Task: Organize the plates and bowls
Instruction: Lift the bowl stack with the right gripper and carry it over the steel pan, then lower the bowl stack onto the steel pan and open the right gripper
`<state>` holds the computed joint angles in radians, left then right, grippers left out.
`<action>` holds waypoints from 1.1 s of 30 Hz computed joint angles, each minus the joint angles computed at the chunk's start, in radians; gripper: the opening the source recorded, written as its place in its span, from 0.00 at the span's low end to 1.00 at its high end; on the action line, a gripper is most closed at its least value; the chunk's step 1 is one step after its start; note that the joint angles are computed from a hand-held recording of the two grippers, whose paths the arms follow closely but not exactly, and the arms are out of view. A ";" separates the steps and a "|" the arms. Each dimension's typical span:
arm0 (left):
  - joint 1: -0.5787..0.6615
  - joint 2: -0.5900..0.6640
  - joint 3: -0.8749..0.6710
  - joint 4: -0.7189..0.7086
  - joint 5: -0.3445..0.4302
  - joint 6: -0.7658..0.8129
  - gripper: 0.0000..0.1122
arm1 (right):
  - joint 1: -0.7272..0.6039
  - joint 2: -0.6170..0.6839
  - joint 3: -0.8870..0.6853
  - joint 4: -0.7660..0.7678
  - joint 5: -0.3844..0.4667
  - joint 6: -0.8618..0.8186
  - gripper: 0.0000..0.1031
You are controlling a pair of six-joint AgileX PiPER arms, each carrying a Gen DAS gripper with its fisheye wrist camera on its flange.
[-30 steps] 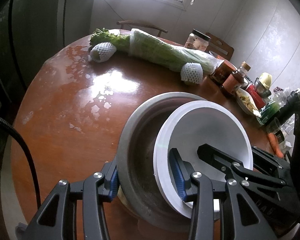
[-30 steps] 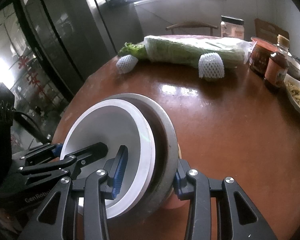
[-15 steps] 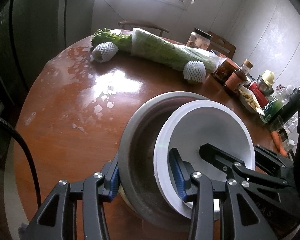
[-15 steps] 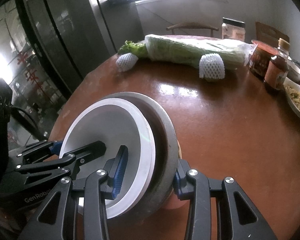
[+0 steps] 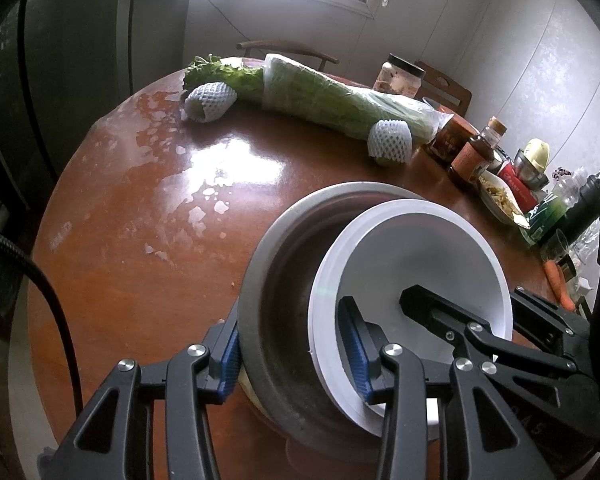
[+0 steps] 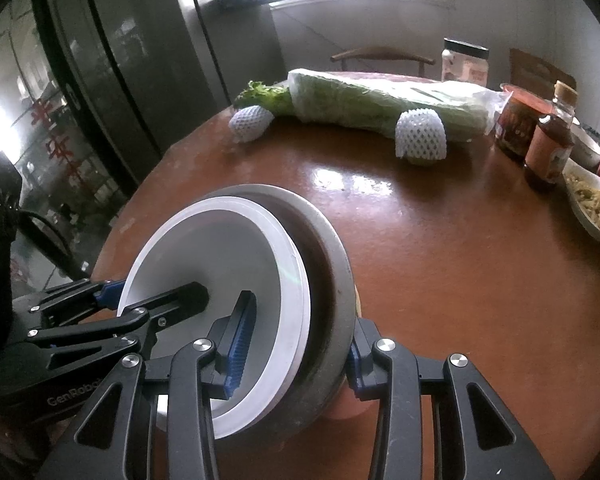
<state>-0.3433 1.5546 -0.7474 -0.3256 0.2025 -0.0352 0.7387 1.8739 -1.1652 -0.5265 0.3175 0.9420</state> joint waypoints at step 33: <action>-0.033 -0.024 0.010 0.135 -0.006 -0.141 0.43 | 0.038 -0.037 0.003 -0.187 0.090 0.179 0.51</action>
